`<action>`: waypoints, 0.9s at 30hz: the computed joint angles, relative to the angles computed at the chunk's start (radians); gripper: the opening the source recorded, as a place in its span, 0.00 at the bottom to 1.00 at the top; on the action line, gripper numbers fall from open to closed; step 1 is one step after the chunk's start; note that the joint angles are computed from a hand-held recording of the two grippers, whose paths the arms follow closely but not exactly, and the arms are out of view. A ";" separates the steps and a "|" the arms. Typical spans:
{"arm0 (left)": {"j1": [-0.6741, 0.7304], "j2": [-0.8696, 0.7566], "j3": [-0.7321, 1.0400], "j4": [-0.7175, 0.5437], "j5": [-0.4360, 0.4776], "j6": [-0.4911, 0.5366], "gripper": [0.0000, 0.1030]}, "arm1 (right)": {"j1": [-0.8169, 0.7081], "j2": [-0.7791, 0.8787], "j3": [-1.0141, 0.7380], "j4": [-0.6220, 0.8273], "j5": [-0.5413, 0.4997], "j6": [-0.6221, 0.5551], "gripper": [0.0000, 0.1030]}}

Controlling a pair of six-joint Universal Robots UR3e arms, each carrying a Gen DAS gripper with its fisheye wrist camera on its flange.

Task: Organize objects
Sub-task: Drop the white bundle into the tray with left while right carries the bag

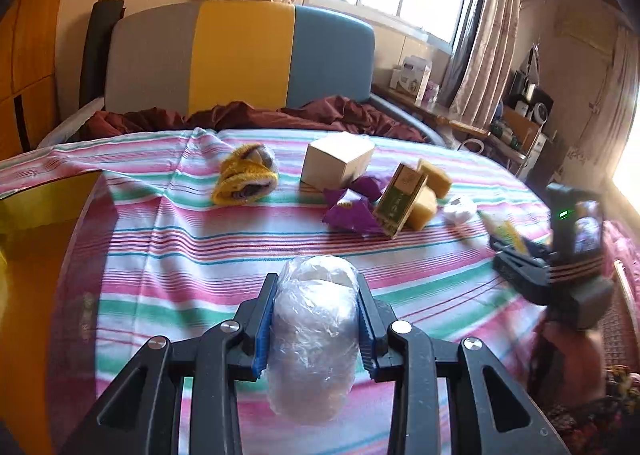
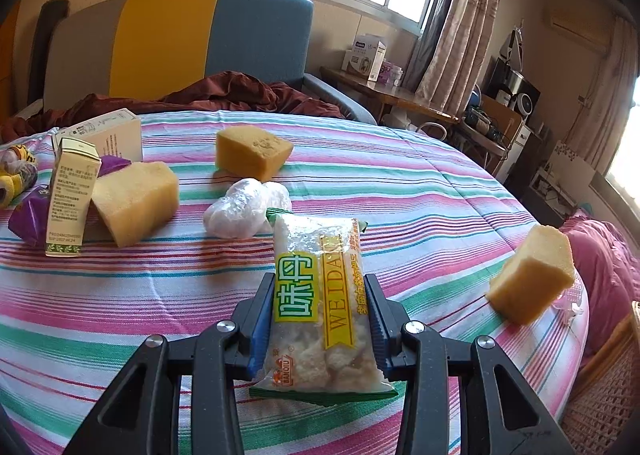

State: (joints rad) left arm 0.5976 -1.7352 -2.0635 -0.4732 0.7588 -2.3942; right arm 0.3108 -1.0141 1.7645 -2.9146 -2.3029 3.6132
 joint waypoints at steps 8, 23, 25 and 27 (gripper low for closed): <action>0.172 0.121 0.032 -0.253 -0.106 0.140 0.34 | 0.025 0.018 -0.022 0.001 -0.041 -0.020 0.41; 0.337 -0.057 0.284 -0.428 -0.008 0.141 0.34 | 0.104 0.019 -0.012 -0.085 -0.080 -0.083 0.41; 0.351 -0.090 0.324 -0.445 0.013 0.148 0.34 | 0.122 0.013 -0.011 -0.090 -0.072 -0.090 0.41; 0.362 -0.116 0.357 -0.457 0.034 0.150 0.34 | 0.138 0.011 -0.016 -0.085 -0.060 -0.088 0.41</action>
